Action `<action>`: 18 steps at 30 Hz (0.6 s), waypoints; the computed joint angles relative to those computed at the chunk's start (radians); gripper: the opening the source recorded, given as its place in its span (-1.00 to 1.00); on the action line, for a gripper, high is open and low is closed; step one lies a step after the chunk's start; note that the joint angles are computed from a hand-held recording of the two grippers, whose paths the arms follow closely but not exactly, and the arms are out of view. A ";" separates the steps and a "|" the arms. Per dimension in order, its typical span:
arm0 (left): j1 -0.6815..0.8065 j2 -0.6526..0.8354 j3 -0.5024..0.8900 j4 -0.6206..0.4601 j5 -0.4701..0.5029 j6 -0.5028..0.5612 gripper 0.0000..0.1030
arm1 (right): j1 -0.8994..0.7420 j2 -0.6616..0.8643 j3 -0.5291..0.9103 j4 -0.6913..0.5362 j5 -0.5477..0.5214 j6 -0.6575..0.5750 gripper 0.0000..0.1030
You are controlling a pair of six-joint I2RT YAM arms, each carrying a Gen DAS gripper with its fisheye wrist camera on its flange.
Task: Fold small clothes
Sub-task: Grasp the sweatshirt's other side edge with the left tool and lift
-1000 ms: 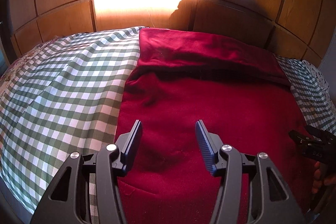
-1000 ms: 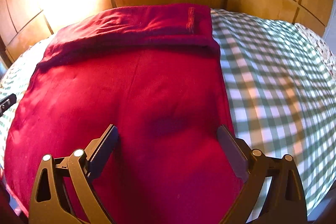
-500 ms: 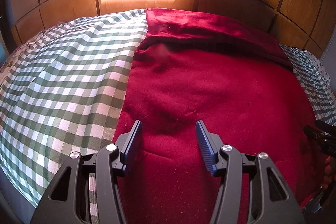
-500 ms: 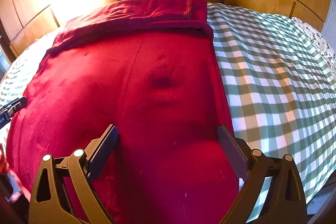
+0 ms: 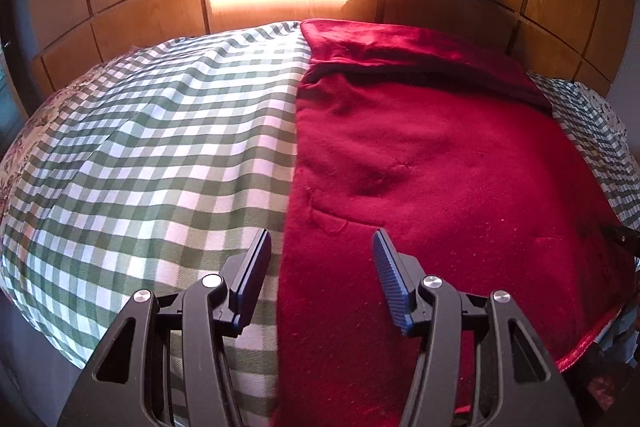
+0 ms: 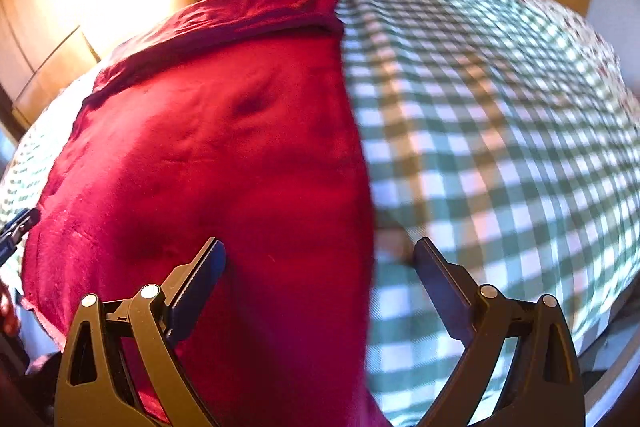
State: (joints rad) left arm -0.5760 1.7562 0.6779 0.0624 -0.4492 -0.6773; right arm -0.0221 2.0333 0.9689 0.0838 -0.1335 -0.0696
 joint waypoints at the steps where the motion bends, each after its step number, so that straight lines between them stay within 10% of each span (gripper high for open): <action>1: 0.010 -0.015 -0.017 -0.004 0.008 -0.013 0.02 | -0.008 -0.005 -0.012 0.004 -0.011 -0.001 0.83; 10: 0.044 -0.106 -0.195 0.102 0.204 -0.048 -0.06 | -0.031 -0.084 -0.131 -0.019 -0.087 -0.085 0.52; 18: -0.005 -0.135 -0.209 0.138 0.288 0.015 -0.86 | -0.042 -0.118 -0.109 -0.160 -0.173 -0.130 -0.80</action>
State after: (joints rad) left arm -0.5811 1.6207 0.4689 0.2000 -0.1612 -0.6622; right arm -0.0642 1.9148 0.8596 -0.0761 -0.3068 -0.1996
